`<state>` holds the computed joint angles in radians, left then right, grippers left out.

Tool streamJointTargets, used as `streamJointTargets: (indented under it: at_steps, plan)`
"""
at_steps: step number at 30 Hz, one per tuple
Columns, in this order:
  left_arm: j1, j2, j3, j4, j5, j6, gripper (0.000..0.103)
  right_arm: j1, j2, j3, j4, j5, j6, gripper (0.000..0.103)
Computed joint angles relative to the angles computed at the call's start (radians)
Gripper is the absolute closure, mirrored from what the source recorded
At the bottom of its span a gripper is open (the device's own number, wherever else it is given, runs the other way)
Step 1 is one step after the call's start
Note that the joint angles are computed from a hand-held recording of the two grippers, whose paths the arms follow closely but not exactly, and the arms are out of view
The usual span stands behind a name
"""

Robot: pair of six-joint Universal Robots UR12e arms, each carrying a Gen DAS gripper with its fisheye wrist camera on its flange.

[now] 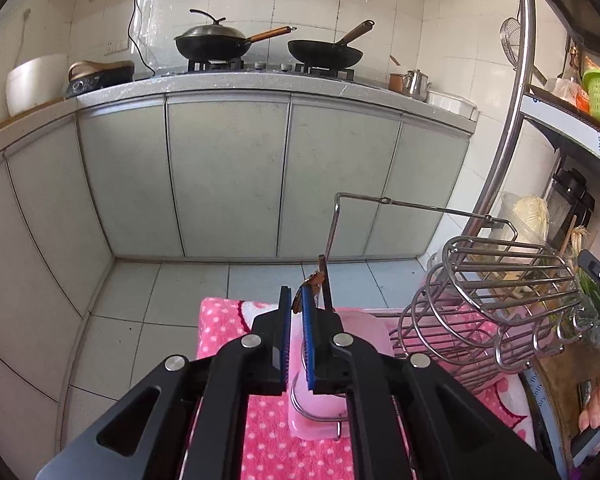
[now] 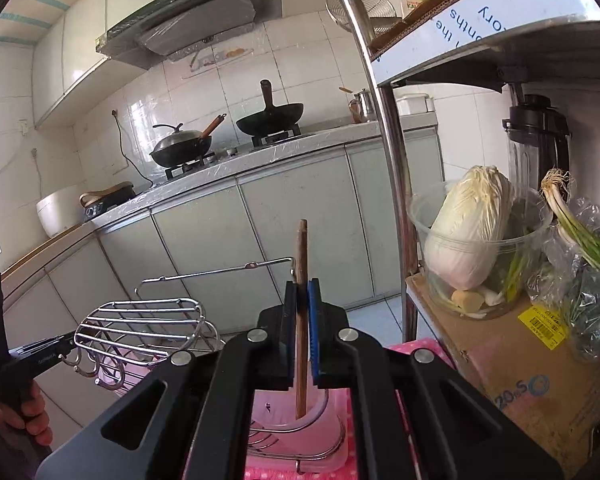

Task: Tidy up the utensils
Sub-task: 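Carry gold spoon and chopstick up into the pink cup and release both, then grasp a wooden chopstick with left tool while right tool grasps clear plastic spoon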

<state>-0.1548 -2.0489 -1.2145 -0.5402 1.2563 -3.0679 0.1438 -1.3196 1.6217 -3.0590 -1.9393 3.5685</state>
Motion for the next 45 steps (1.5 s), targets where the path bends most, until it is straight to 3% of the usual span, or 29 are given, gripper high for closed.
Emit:
streamJointTargets:
  at_steps: [2, 5, 6, 15, 20, 24, 28, 31, 34, 39, 45]
  plan:
    - [0.007, 0.002, 0.005, -0.019, -0.027, -0.023, 0.085, -0.011, -0.008, -0.008, 0.046, 0.046, 0.014, 0.096]
    - [0.017, 0.010, -0.005, 0.004, -0.055, -0.046, 0.071, -0.023, -0.017, -0.008, 0.084, 0.097, 0.037, 0.076]
    - [0.019, 0.014, -0.010, 0.009, -0.053, -0.050, 0.071, -0.024, -0.020, -0.006, 0.086, 0.100, 0.041, 0.070]
    - [0.043, 0.082, -0.107, 0.065, -0.088, -0.080, 0.071, 0.006, -0.075, 0.048, 0.069, 0.028, 0.029, 0.070]
    - [0.062, 0.126, -0.172, 0.021, -0.143, -0.105, 0.071, 0.022, -0.126, 0.119, 0.099, 0.041, 0.098, 0.070]
    - [0.064, 0.149, -0.208, -0.061, -0.174, -0.088, 0.071, 0.019, -0.148, 0.161, 0.176, 0.145, 0.155, 0.070]
    - [0.055, 0.155, -0.232, -0.169, -0.190, -0.036, 0.073, 0.005, -0.144, 0.185, 0.275, 0.305, 0.216, 0.070]
    - [0.039, 0.145, -0.226, -0.279, -0.184, 0.006, 0.077, -0.016, -0.129, 0.202, 0.323, 0.453, 0.283, 0.070]
    - [0.019, 0.122, -0.204, -0.381, -0.168, 0.024, 0.087, -0.022, -0.111, 0.200, 0.381, 0.533, 0.317, 0.070]
    - [-0.019, 0.076, -0.155, -0.493, -0.106, 0.042, 0.091, -0.016, -0.089, 0.187, 0.441, 0.581, 0.330, 0.070]
    - [-0.068, 0.030, -0.107, -0.526, 0.033, 0.051, 0.091, -0.006, -0.065, 0.166, 0.499, 0.587, 0.340, 0.070]
